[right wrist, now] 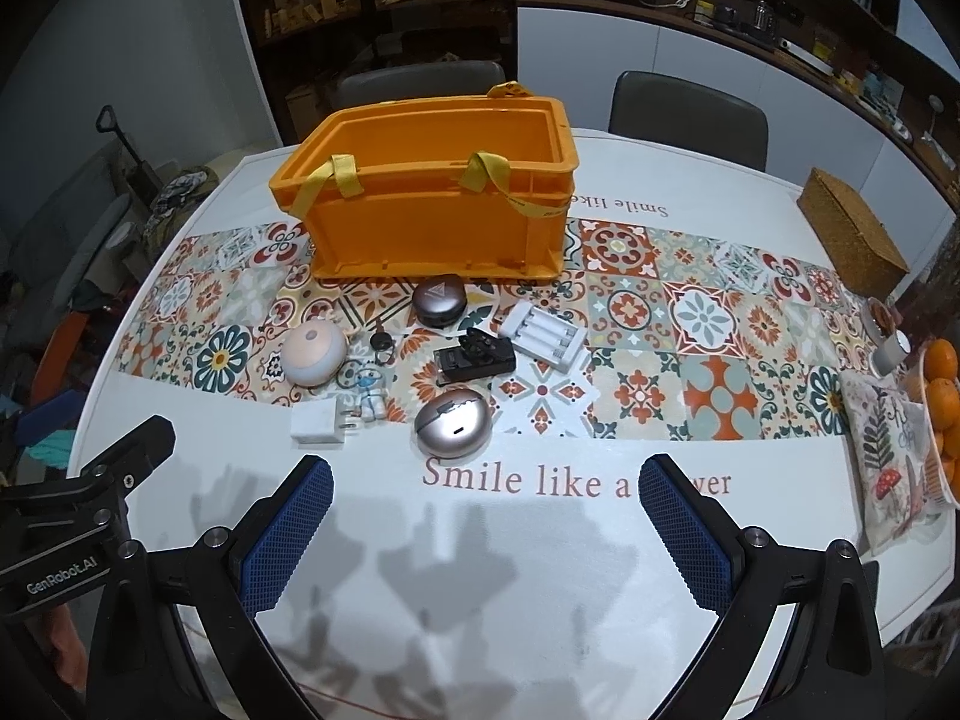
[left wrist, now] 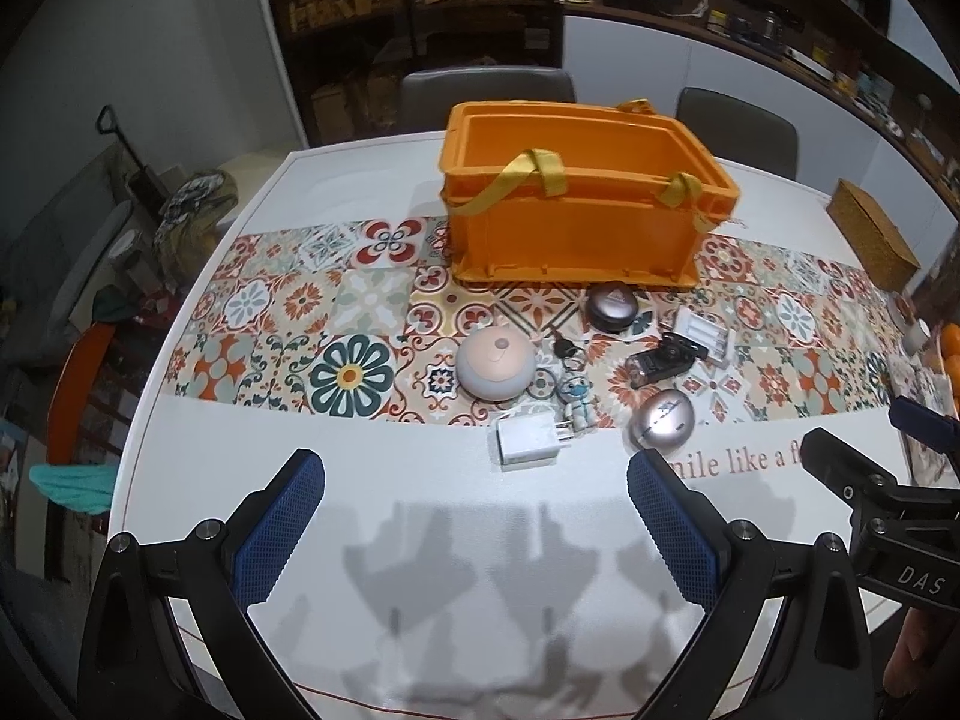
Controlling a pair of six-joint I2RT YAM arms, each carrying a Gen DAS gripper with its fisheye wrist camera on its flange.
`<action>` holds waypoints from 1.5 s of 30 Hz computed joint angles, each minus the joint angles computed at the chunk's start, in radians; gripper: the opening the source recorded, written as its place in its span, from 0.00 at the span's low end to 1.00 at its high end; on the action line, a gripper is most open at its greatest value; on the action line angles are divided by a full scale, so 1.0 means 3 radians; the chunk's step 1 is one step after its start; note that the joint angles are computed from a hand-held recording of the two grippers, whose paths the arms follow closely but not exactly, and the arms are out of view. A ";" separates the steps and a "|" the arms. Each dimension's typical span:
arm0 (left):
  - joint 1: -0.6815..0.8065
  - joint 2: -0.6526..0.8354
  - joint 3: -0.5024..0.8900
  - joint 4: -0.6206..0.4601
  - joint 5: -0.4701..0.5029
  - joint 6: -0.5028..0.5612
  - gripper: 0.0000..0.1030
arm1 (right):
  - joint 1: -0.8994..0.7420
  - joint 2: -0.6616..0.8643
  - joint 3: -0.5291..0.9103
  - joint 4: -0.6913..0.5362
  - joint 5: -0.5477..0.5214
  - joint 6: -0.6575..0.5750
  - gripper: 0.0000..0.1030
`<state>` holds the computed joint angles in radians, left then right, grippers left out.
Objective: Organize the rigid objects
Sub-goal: 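Lower the right gripper onto the silver egg-shaped case and close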
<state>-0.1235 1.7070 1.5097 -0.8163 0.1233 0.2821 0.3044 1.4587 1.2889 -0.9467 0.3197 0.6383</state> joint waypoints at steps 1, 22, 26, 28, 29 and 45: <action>0.0001 0.0022 0.0000 0.0013 -0.0026 -0.0035 1.00 | -0.0023 0.0026 0.0009 0.0007 -0.0017 -0.0017 1.00; -0.0165 0.0442 -0.0176 0.0291 -0.0469 -0.0667 1.00 | -0.0532 0.0860 0.0058 0.0777 -0.0726 -0.1050 0.99; -0.0179 0.0497 -0.0240 0.0332 -0.0524 -0.0802 1.00 | -0.0571 0.1009 0.0009 0.0890 -0.0848 -0.1140 0.97; -0.0195 0.0522 -0.0284 0.0370 -0.0565 -0.0849 1.00 | -0.0593 0.1050 -0.0030 0.0938 -0.0925 -0.1178 0.96; -0.0207 0.0535 -0.0310 0.0389 -0.0592 -0.0865 1.00 | -0.0602 0.1095 -0.0034 0.0957 -0.0950 -0.1199 0.95; -0.0281 0.0823 -0.0347 0.0504 -0.0637 -0.1029 1.00 | -0.0646 0.1572 -0.0032 0.1280 -0.1038 -0.1436 0.83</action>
